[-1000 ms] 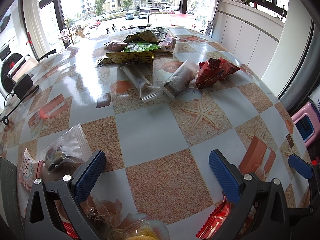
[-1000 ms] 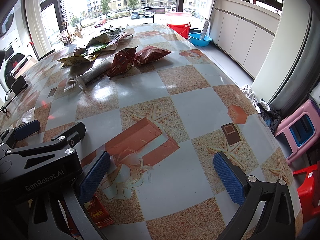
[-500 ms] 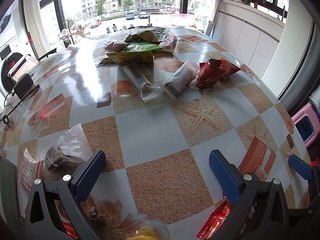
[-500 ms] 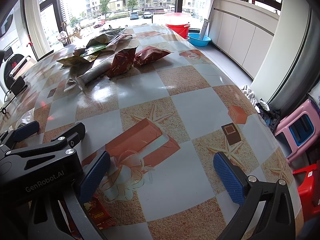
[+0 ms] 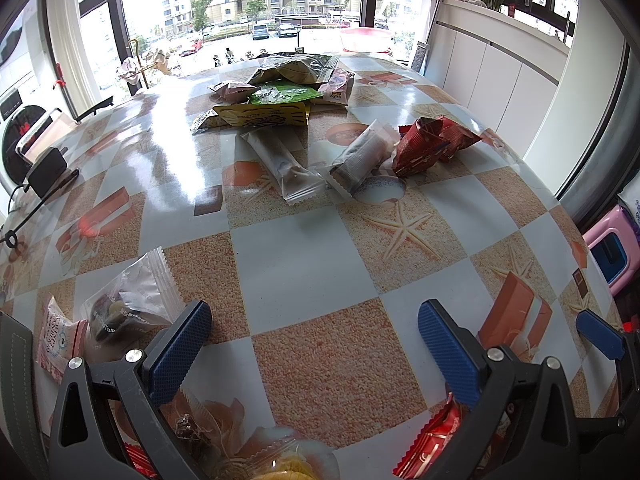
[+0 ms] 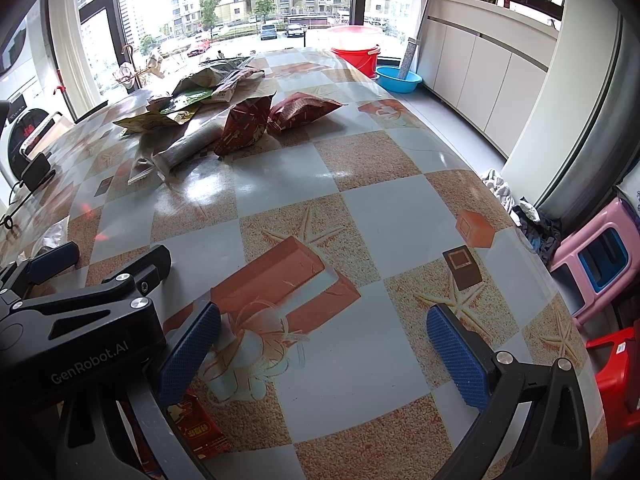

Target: Organize snacks

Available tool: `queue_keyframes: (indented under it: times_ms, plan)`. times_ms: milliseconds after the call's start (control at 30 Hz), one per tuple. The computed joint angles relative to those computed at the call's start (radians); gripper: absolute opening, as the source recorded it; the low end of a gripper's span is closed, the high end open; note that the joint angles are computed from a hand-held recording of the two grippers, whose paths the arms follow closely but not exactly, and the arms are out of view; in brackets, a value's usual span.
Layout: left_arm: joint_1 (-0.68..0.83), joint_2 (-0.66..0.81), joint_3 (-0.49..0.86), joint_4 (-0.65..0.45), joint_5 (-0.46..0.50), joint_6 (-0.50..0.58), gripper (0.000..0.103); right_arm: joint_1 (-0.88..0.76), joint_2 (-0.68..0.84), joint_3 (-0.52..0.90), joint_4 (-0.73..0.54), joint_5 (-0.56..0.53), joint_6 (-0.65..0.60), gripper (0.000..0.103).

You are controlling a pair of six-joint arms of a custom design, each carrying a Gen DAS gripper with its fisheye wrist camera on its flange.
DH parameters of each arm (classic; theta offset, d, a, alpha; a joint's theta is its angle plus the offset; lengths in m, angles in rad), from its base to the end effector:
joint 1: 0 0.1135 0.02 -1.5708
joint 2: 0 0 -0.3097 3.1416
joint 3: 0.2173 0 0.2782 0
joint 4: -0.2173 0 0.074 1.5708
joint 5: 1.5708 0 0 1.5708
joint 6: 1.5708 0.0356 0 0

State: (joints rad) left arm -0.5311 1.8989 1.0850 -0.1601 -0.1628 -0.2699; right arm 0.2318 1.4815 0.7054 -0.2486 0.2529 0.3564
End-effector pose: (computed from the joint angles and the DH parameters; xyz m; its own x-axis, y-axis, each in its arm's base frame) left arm 0.3575 -0.2033 0.1601 -0.7997 0.1646 -0.5774 0.2158 0.9762 -0.0206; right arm 0.2790 0.0567 0.1818 -0.8129 0.1552 -0.5613 0.2003 0.9796 -0.0192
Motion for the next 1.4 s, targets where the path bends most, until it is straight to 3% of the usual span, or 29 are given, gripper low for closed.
queue_keyframes:
  times_ms: [400,533,700,867,933,1033,1200,1333,1400]
  plan:
    - [0.000,0.001,0.004,-0.009,-0.003,-0.006,0.103,0.001,-0.001,-0.001,-0.001,0.002,0.002,0.103]
    - [-0.002,-0.008,0.052,-0.154,0.013,-0.051,0.103,0.002,0.001,0.002,-0.002,0.004,0.008,0.103]
    - [-0.016,-0.063,-0.027,-0.117,-0.012,-0.136,0.103,0.005,-0.003,0.000,-0.004,-0.004,-0.009,0.103]
    - [-0.024,-0.062,0.030,-0.280,-0.014,-0.152,0.103,-0.012,-0.006,0.028,-0.072,-0.072,-0.067,0.103]
    - [-0.060,-0.135,-0.032,-0.259,-0.082,-0.165,0.103,-0.038,-0.048,0.026,-0.129,-0.129,-0.095,0.103]
    - [-0.140,-0.332,-0.190,-0.167,-0.155,-0.184,0.103,-0.091,-0.263,-0.082,-0.147,-0.191,-0.100,0.103]
    - [-0.320,-0.690,-0.379,-0.288,-0.287,-0.264,0.103,-0.130,-0.605,-0.167,-0.391,-0.222,-0.073,0.103]
    - [-0.534,-1.014,-0.521,-0.492,-0.493,-0.426,0.103,0.175,-0.700,-0.160,-0.533,-0.039,0.090,0.103]
    - [-0.507,-1.081,-0.550,-0.567,-0.448,-0.426,0.103,0.376,-0.671,-0.141,-0.550,0.050,0.197,0.103]
